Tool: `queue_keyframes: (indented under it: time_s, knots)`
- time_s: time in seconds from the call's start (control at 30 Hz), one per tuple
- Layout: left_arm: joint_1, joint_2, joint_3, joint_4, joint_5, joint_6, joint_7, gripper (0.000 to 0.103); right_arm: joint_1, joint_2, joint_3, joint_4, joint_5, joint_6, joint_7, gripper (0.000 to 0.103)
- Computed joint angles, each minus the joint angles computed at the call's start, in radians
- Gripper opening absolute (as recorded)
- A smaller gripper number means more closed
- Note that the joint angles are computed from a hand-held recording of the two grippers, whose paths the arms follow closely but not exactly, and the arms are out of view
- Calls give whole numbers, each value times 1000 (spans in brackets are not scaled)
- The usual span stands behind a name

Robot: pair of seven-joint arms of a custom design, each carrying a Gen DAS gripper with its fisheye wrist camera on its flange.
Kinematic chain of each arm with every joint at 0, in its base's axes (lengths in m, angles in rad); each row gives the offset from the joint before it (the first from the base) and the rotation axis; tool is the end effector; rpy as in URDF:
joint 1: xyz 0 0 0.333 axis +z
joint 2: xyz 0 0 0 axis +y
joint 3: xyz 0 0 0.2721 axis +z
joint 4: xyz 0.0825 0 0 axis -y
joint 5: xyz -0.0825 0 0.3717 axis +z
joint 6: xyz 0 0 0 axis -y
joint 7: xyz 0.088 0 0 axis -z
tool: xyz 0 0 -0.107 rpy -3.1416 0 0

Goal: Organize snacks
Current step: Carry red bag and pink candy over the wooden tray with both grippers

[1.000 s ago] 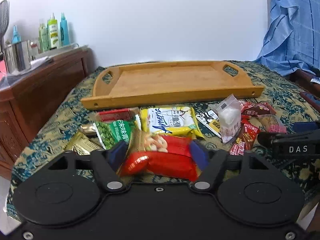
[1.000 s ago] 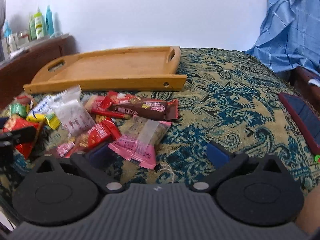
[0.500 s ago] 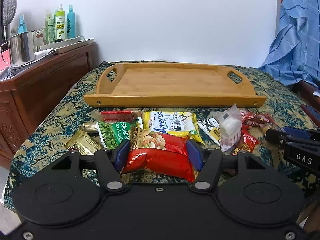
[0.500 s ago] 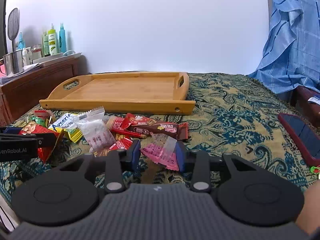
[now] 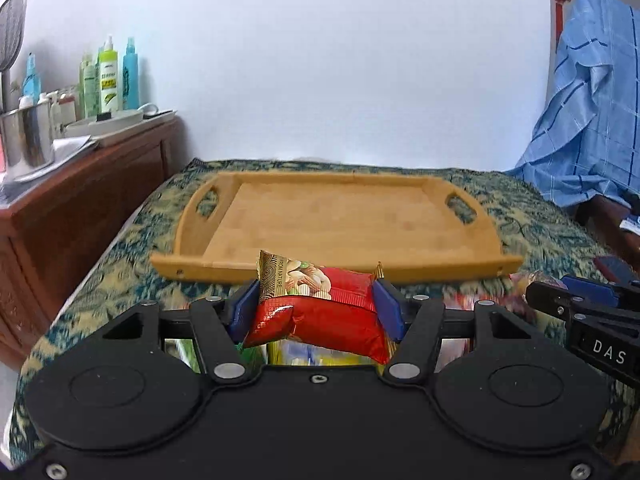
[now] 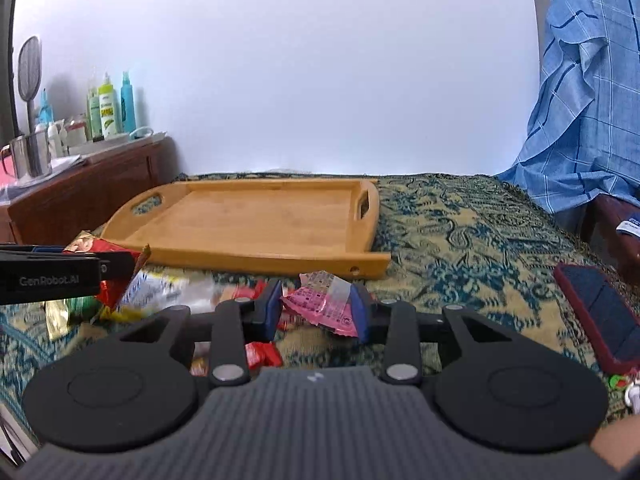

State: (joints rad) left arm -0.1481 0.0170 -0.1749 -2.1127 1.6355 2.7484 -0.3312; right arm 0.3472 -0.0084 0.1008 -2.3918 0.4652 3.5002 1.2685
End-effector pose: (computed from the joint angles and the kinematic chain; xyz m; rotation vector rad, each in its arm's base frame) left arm 0.5155 -0.2147 0.4043 -1.6722 1.4152 -0.8924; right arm 0.4930 0.1773 0.4160 -1.6714 1.3439 -0.7589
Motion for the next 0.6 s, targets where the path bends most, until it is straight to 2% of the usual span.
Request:
queue_keyframes:
  time_s: [0.2, 0.3, 0.33, 0.4, 0.5, 0.6]
  knots:
    - [6, 78, 20, 122, -93, 12, 118, 59, -20, 69, 4, 126, 0, -31, 10, 40]
    - [9, 138, 40, 205, -175, 17, 194, 59, -39, 121, 12, 222, -15, -81, 7, 40]
    - [8, 157, 47, 230, -202, 17, 222, 59, -22, 139, -1, 254, 9, -95, -21, 40]
    - [5, 198, 61, 285, -259, 13, 276, 59, 55, 188, -75, 338, 71, -130, -98, 40]
    - [-1, 263, 83, 369, -345, 13, 363, 59, 195, 266, -228, 459, 115, -200, -147, 40]
    - [-3, 335, 95, 456, -468, 4, 485, 59, 198, 337, -254, 567, 82, -287, -106, 40]
